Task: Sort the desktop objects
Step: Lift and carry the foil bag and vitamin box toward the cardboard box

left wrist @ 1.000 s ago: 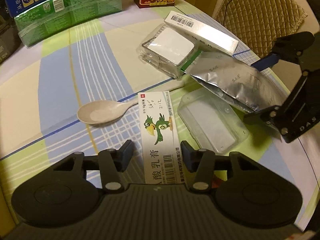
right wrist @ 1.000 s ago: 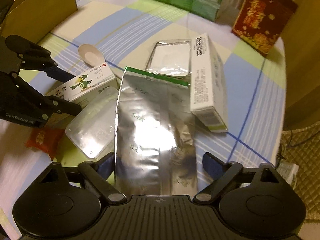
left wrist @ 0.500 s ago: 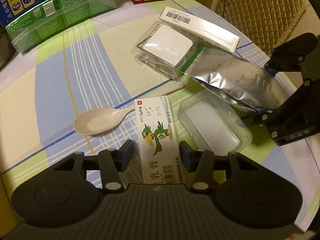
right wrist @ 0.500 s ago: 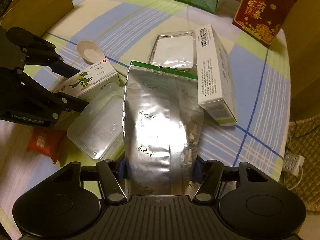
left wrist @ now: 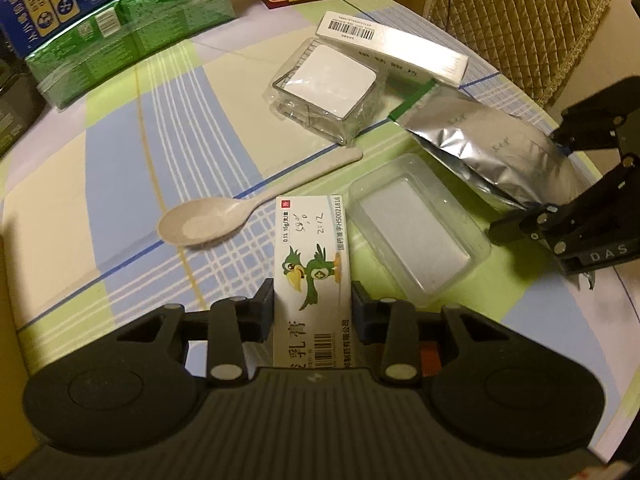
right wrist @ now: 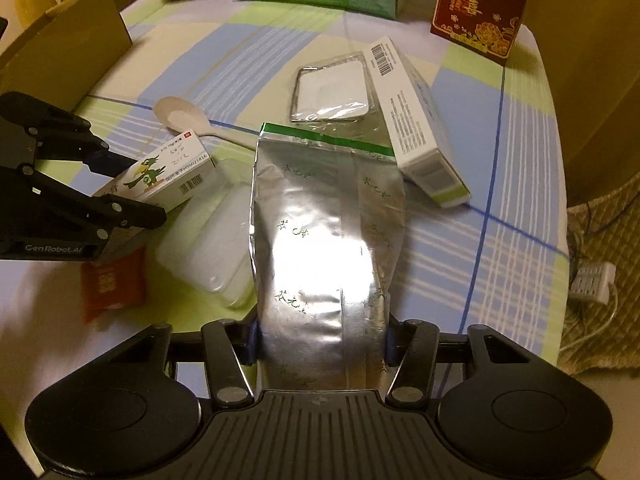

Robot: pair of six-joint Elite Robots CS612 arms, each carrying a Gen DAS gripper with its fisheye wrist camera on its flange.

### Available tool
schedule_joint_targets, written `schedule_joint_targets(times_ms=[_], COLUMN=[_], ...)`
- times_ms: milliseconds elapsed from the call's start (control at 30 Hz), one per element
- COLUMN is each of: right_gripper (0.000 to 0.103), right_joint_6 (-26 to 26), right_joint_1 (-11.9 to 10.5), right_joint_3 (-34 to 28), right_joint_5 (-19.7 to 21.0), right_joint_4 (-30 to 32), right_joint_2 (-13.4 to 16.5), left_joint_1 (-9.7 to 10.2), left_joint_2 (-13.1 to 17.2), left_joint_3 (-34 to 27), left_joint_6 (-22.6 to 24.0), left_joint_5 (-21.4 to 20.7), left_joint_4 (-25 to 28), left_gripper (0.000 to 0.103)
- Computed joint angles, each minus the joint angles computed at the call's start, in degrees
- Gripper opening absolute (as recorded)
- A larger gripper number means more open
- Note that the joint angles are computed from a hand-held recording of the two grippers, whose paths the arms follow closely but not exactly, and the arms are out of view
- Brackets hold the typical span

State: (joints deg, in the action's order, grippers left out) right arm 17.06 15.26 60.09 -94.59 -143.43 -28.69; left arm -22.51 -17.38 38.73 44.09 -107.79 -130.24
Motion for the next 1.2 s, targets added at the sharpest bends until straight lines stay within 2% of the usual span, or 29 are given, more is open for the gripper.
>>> schedule_joint_targets(times_ms=[267,600,1200], right_gripper=[0.049,0.048,0.048], right_joint_6=[3.6,5.5,6.8], right_joint_1=[0.9,2.5,5.5], right_joint_3=[3.6,6.1,6.7], right_joint_5=[-0.9,-2.8,-6.6], right_joint_4=[-3.1,-5.1,-8.4], right_joint_2=[-2.4,-4.8,-6.8], left_joint_1=[0.77,1.62,3.95], left_joint_2=[-2.4,-7.2,-13.6], left_joint_3=[3.6,10.9,19.1], left_joint_6=[-2.0,-2.6,-4.0], left_joint_5=[-0.7,-1.7,-3.7], left_joint_4=[-2.2,-6.4,-12.4], left_gripper=[0.033,0.033,0.033])
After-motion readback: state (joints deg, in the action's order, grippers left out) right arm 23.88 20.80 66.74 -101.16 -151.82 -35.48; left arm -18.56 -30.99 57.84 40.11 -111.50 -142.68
